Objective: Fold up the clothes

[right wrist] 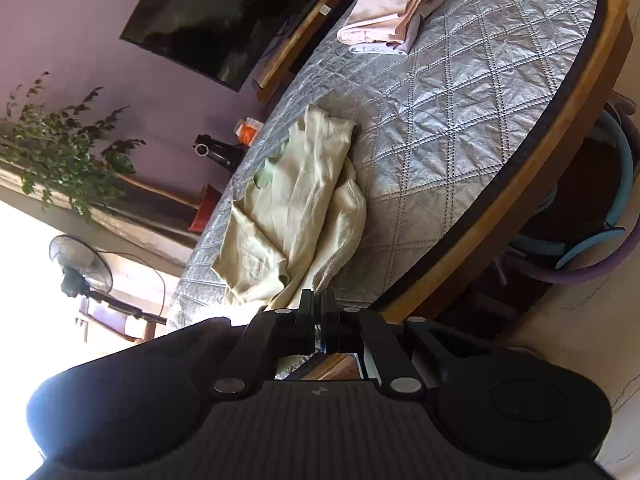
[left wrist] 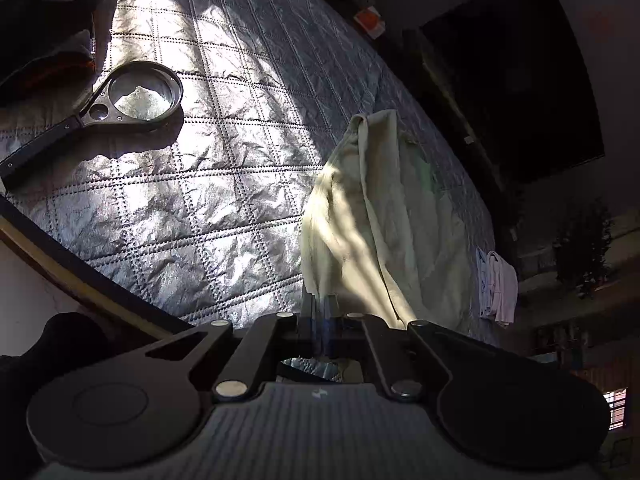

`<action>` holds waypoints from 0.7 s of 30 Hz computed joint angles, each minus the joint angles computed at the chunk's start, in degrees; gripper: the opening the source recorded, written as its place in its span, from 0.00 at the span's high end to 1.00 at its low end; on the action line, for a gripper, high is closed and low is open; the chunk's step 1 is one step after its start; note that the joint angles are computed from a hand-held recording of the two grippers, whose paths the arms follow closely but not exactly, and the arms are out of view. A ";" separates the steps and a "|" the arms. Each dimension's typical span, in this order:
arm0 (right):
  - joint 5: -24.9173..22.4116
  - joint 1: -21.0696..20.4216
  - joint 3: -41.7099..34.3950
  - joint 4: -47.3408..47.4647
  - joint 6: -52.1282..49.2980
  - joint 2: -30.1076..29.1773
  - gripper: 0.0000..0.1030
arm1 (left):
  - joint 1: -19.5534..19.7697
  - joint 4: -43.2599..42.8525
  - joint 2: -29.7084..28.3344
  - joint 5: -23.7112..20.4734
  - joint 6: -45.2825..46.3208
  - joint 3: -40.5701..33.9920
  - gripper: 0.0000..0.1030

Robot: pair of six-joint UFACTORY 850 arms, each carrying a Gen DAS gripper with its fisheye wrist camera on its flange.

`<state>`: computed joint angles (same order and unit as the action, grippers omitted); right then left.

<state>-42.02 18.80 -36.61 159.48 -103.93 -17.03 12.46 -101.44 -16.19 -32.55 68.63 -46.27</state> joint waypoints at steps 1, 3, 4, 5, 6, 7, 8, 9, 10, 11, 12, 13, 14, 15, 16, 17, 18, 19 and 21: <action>-0.63 -0.21 -0.21 0.13 0.26 0.20 0.98 | 0.23 0.09 0.08 -0.59 -0.72 -0.37 0.97; -1.86 -0.58 -1.53 0.47 0.65 0.10 0.98 | 0.51 -0.49 -0.54 -2.12 -1.26 -2.16 0.97; -2.40 -0.77 -2.22 0.53 0.67 0.01 0.98 | 0.53 -0.94 -1.04 -2.67 -1.37 -3.37 0.97; -2.91 -1.07 -3.43 0.31 0.82 -0.40 0.98 | 0.29 -1.19 -1.84 -2.94 -1.64 -5.08 0.97; -3.22 -1.33 -4.90 0.36 0.71 -1.06 0.98 | -0.03 -1.36 -2.76 -3.12 -1.97 -6.99 0.97; -3.46 -1.54 -6.23 0.52 0.57 -1.79 0.98 | -0.47 -1.52 -3.98 -2.95 -2.19 -9.28 0.97; -3.60 -1.91 -8.05 0.48 0.52 -2.88 0.98 | -0.95 -1.79 -5.34 -2.70 -2.22 -11.65 0.97; -3.39 -2.26 -10.16 0.52 0.21 -4.13 0.98 | -1.50 -1.71 -7.03 -2.35 -2.64 -14.30 0.97; -2.91 -2.58 -12.12 0.44 -0.01 -5.36 0.98 | -2.03 -1.39 -8.84 -1.96 -3.29 -17.12 0.97; -2.11 -3.12 -14.86 0.00 0.33 -7.19 0.98 | -2.50 -0.69 -10.80 -1.45 -4.75 -19.97 0.97; -1.27 -3.63 -17.66 -0.42 0.70 -9.04 0.98 | -2.81 0.23 -13.02 -1.25 -7.12 -22.90 0.97; -0.31 -4.09 -20.49 -0.85 1.21 -10.93 0.98 | -3.05 1.29 -15.31 -1.18 -9.84 -25.93 0.97; 0.93 -4.50 -23.26 -1.29 2.23 -12.98 0.98 | -3.39 2.92 -17.67 -0.81 -12.85 -28.98 0.97; 2.30 -4.87 -26.16 -1.77 3.33 -15.12 0.98 | -3.73 4.89 -20.07 -0.39 -16.14 -32.12 0.97; 3.91 -5.18 -29.23 -2.23 4.45 -17.42 0.98 | -4.29 6.71 -22.29 0.92 -18.44 -35.10 0.97; 5.35 -5.41 -31.93 -2.80 5.35 -19.45 0.98 | -4.95 9.06 -24.29 2.71 -20.35 -37.87 0.97; 7.13 -5.71 -35.53 -4.56 7.04 -22.13 0.98 | -5.59 11.96 -26.27 4.51 -22.59 -40.68 0.97; 9.53 -5.77 -38.92 -5.82 7.86 -24.48 0.98 | -6.05 14.58 -28.48 5.27 -25.04 -43.51 0.97; 14.18 -5.57 -44.31 -7.24 7.50 -28.11 0.98 | -6.96 20.76 -32.40 7.19 -30.76 -48.57 0.97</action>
<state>-27.84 13.23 -80.93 152.24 -96.43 -45.14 5.50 -80.68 -48.59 -25.36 37.87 -94.84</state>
